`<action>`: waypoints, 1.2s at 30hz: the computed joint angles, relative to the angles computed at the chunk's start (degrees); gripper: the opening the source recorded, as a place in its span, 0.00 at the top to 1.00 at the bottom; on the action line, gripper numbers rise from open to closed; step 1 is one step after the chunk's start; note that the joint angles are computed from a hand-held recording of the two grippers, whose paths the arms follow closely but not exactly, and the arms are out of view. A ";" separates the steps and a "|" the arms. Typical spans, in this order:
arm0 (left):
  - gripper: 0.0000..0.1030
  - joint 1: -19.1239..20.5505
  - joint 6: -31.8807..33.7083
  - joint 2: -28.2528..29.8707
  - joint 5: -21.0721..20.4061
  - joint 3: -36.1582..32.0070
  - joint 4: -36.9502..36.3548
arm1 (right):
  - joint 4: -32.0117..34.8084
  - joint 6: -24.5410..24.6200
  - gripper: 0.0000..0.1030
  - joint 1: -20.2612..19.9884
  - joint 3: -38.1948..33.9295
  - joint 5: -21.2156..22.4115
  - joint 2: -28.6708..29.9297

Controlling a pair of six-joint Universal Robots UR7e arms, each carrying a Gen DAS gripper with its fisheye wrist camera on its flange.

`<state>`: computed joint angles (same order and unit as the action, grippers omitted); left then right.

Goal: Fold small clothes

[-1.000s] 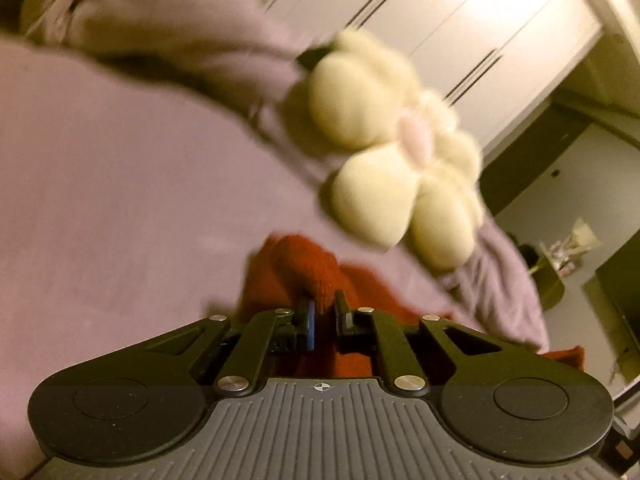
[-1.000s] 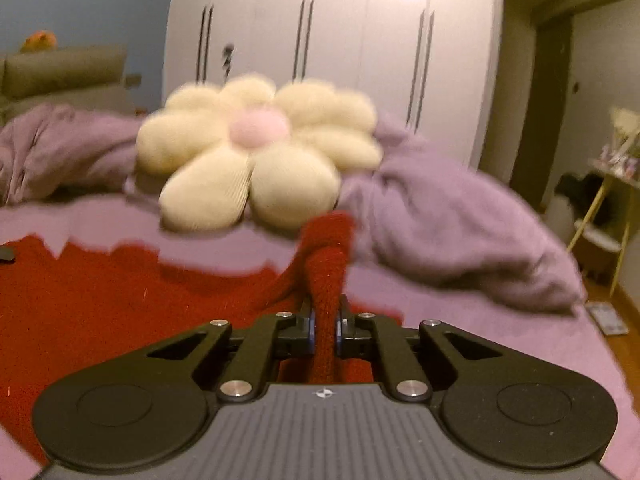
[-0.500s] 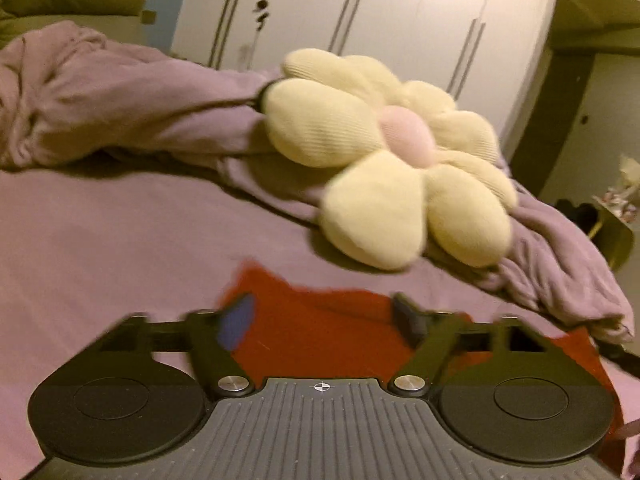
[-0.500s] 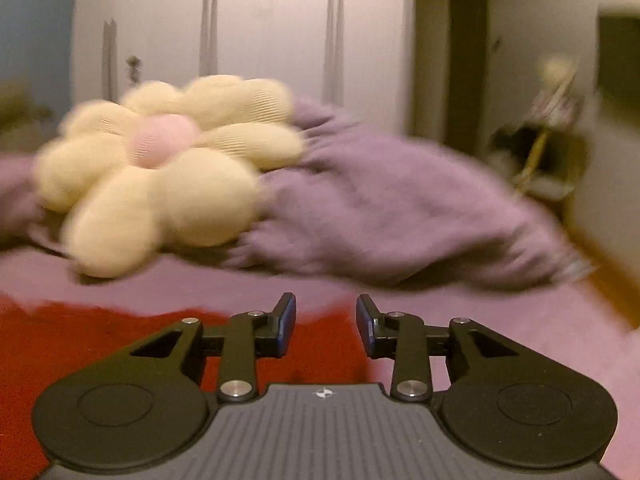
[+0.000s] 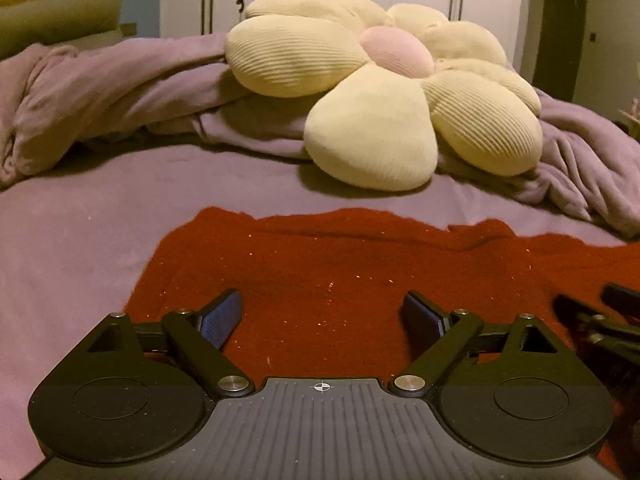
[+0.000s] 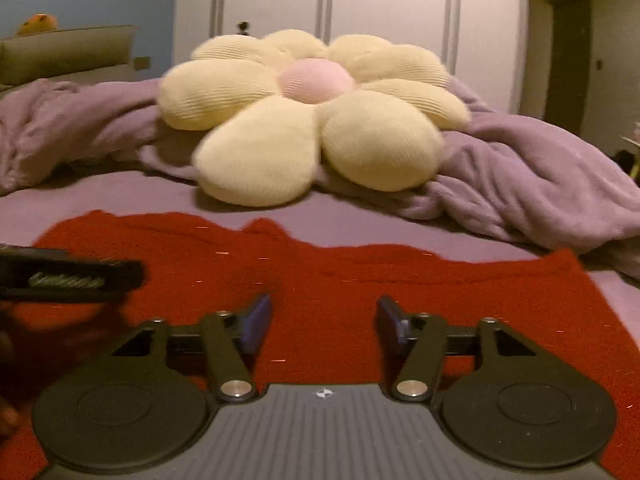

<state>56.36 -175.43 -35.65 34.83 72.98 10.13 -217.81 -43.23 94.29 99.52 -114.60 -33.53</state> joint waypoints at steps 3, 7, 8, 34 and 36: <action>0.09 0.18 -0.84 0.14 -0.19 -0.52 0.75 | 0.14 2.23 0.42 -1.78 0.50 0.08 -1.82; 0.08 0.30 -1.16 0.52 -0.37 -1.17 1.58 | -0.88 2.03 0.46 -2.82 1.07 -0.02 -3.14; 0.08 0.31 -1.08 0.54 -0.44 -1.23 1.66 | -1.29 2.08 0.46 -3.04 1.23 0.03 -3.39; 0.03 3.49 -29.46 -26.81 22.21 27.85 8.78 | -2.47 38.70 0.42 -15.83 38.55 16.72 -31.78; 0.05 3.56 -30.25 -26.28 23.58 27.16 8.84 | -1.41 41.54 0.52 -16.44 38.76 18.46 -32.04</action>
<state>59.92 -205.69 -61.93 58.41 100.13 18.97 -219.22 -1.69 77.86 138.28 -96.14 -65.57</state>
